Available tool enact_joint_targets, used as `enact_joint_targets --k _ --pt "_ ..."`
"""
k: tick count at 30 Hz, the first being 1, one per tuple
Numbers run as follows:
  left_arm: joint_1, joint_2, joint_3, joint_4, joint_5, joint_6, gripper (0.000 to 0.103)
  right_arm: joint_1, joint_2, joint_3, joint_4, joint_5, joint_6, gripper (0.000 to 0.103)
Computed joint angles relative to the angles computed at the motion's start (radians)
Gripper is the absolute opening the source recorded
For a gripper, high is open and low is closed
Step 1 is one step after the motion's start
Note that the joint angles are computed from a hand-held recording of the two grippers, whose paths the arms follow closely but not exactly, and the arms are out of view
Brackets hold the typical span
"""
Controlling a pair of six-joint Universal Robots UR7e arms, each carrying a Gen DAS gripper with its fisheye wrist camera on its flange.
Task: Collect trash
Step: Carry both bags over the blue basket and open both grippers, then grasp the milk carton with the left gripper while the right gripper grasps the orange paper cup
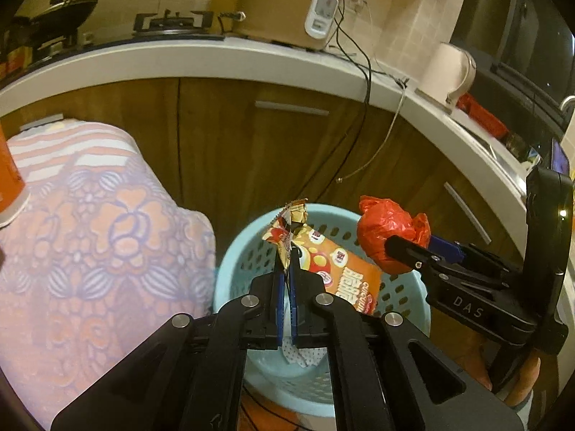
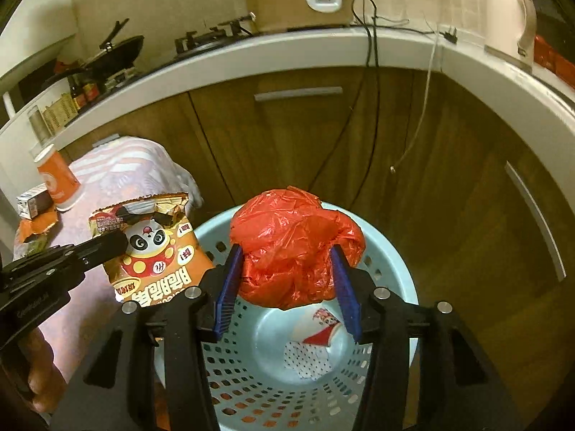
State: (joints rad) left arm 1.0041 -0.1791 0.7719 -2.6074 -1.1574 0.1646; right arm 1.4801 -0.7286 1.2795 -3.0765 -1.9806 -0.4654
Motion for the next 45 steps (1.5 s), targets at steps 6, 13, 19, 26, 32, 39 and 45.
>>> enact_joint_targets --k 6,13,19,26,32,39,45 --pt "0.002 0.007 -0.004 0.009 0.028 -0.003 0.037 -0.011 0.001 0.002 0.018 -0.003 0.024 0.057" --pt "0.005 -0.036 0.057 -0.049 0.038 -0.008 0.037 0.009 0.006 -0.002 0.007 0.003 0.005 0.058" --pt "0.006 -0.104 0.156 -0.151 0.063 -0.009 0.037 0.042 0.022 -0.022 0.001 0.024 -0.032 0.057" --pt "0.021 -0.206 0.275 -0.306 0.127 -0.026 0.037 0.096 0.075 -0.079 0.021 0.062 -0.08 0.057" --pt "0.038 -0.287 0.349 -0.455 0.251 -0.006 0.039 0.146 0.148 -0.166 0.071 0.084 -0.117 0.057" --pt "0.072 -0.334 0.339 -0.501 0.365 0.026 0.061 0.203 0.264 -0.325 0.158 0.103 -0.163 0.057" --pt "0.099 -0.295 0.22 -0.343 0.445 0.043 0.068 0.243 0.385 -0.519 0.272 0.107 -0.187 0.057"
